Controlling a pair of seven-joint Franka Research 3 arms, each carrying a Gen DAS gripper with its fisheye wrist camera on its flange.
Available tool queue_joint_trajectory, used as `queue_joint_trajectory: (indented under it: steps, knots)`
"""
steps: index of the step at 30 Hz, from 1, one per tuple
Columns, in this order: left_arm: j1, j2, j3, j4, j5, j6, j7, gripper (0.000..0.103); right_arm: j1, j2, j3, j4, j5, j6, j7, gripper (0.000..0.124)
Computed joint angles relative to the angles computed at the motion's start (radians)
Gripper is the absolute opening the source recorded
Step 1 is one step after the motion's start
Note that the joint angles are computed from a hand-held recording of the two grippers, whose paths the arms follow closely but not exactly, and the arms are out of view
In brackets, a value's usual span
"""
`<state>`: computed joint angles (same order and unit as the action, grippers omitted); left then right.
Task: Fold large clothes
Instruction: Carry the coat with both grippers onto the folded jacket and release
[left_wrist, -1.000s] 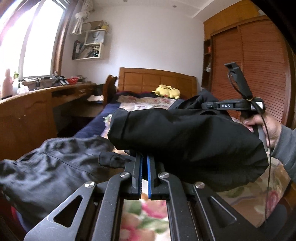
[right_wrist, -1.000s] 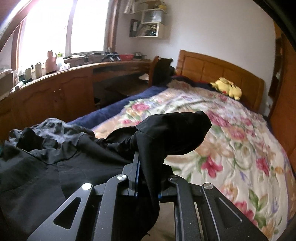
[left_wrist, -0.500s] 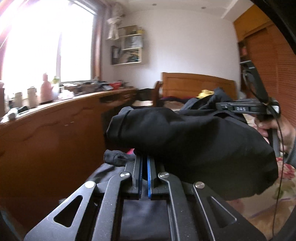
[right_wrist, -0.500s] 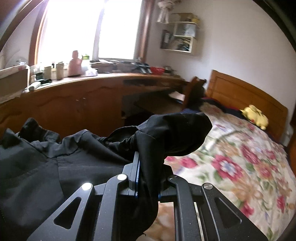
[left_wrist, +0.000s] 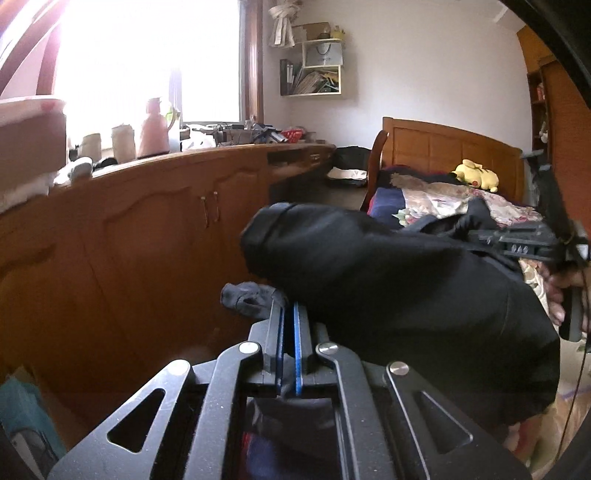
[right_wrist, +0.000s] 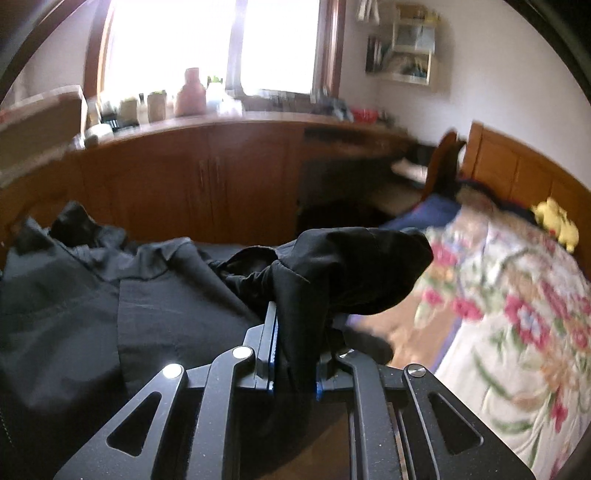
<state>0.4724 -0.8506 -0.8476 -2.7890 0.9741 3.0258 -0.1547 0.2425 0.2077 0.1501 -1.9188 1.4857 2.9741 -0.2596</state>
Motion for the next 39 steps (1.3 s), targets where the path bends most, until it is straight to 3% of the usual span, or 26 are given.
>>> queue_joint_trajectory:
  steps: [2, 5, 8, 9, 10, 12, 20, 28, 33, 39]
  knots:
    - [-0.044, 0.000, 0.027, -0.016, -0.015, -0.014, -0.004, 0.005, 0.004, 0.031, -0.014, 0.011, -0.094, 0.013, 0.091, 0.019]
    - [-0.154, -0.002, 0.068, -0.012, -0.039, -0.139, 0.030, 0.008, -0.026, 0.030, -0.020, 0.015, -0.196, -0.029, 0.196, 0.034]
    - [-0.236, -0.036, 0.097, 0.000, -0.029, -0.218, 0.034, 0.009, -0.058, 0.000, 0.003, 0.000, -0.158, -0.013, 0.142, 0.055]
    - [-0.262, -0.047, 0.106, 0.008, -0.025, -0.241, 0.035, 0.016, -0.073, -0.016, 0.006, -0.005, -0.117, -0.025, 0.093, 0.062]
    - [-0.267, -0.052, 0.120, 0.012, -0.006, -0.236, 0.028, 0.030, -0.078, -0.030, 0.003, -0.012, -0.085, -0.034, 0.059, 0.063]
    - [-0.268, -0.035, 0.137, 0.041, 0.038, -0.209, 0.011, 0.041, -0.080, -0.065, -0.016, -0.038, -0.059, -0.070, 0.036, 0.063]
    - [-0.221, 0.261, 0.123, 0.253, 0.166, -0.256, 0.017, 0.042, -0.028, -0.202, -0.073, -0.217, 0.155, -0.130, -0.165, 0.063]
    - [-0.366, 0.425, 0.211, 0.252, 0.069, -0.447, 0.146, 0.041, -0.017, -0.304, -0.120, -0.324, 0.149, -0.188, -0.205, 0.063]
    - [-0.420, 0.416, 0.267, 0.192, 0.109, -0.429, 0.034, 0.041, -0.020, -0.346, -0.137, -0.375, 0.169, -0.223, -0.247, 0.063]
    - [-0.505, 0.395, 0.296, 0.181, 0.156, -0.488, -0.041, 0.041, -0.021, -0.402, -0.146, -0.433, 0.175, -0.224, -0.261, 0.063]
